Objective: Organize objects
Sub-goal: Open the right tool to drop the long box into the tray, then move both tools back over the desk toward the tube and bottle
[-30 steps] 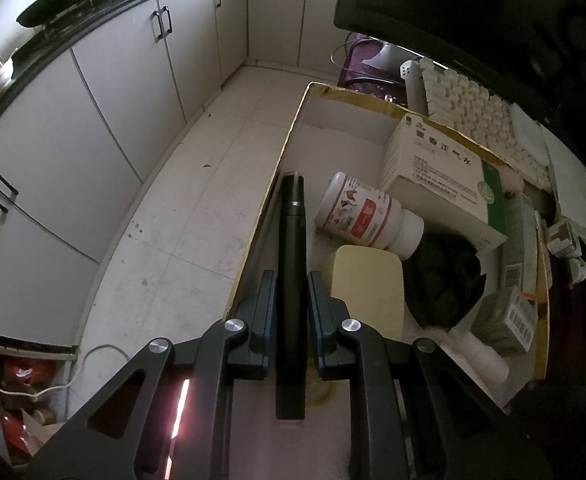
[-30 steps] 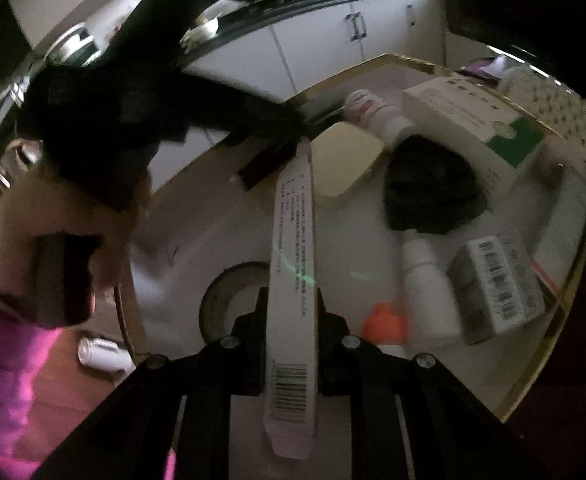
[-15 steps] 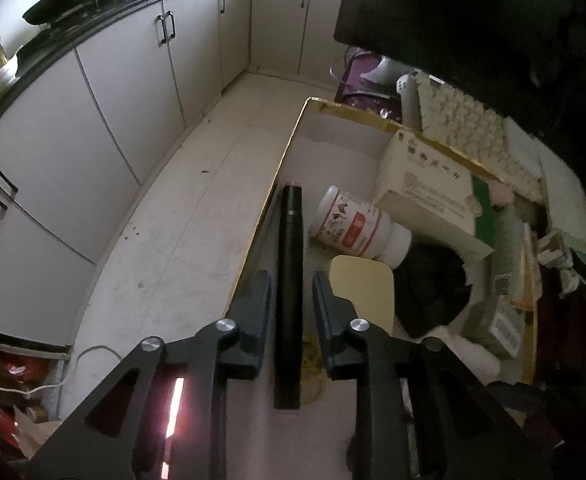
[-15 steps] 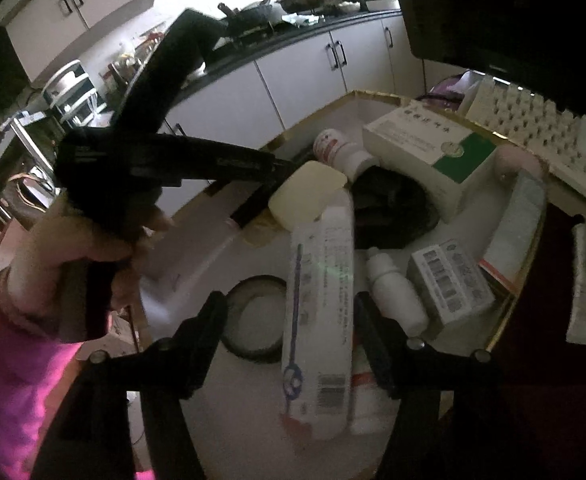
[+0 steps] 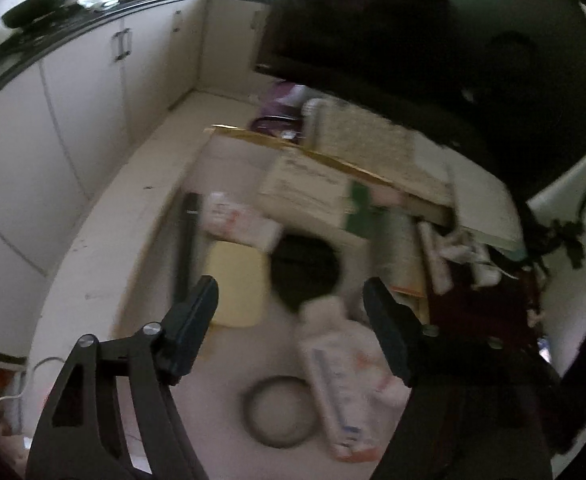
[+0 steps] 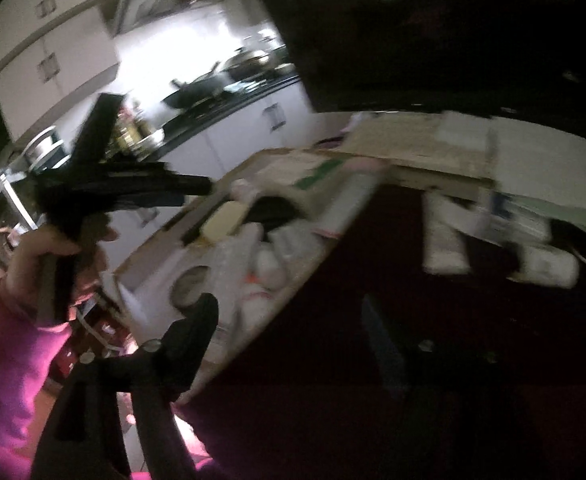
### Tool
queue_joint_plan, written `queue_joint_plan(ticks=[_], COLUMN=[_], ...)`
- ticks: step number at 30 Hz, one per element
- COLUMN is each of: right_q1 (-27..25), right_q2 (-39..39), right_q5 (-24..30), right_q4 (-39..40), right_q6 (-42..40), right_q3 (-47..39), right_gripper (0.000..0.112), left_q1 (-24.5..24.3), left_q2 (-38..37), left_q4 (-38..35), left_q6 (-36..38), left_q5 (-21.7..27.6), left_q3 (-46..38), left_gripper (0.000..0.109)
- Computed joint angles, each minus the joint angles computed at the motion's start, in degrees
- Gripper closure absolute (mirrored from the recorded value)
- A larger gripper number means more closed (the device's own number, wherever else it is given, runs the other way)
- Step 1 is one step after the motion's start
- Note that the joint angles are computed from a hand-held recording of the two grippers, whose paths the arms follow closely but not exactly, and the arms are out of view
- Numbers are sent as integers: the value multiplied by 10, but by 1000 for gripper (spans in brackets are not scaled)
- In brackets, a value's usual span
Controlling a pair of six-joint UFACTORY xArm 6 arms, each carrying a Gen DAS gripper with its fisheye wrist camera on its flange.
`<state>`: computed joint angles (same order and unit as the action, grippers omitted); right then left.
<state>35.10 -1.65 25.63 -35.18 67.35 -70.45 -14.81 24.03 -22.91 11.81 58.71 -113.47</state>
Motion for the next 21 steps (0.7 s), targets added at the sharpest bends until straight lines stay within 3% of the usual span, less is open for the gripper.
queue_joint_plan(ticks=[9,21], right_q1=[-6,-35], right_q2=[-95,-195], right_q5=[35,73], right_q4=[-78,-104], right_q6=[100,159], right_q3=[104,202], right_gripper=[31,28], left_q1=[-61,-145], left_q2=[-21,66], left_q4=[-21,27], left_q6=[37,22], left_q5=[33,92], left_q3=[2,-109], left_gripper=[29,29])
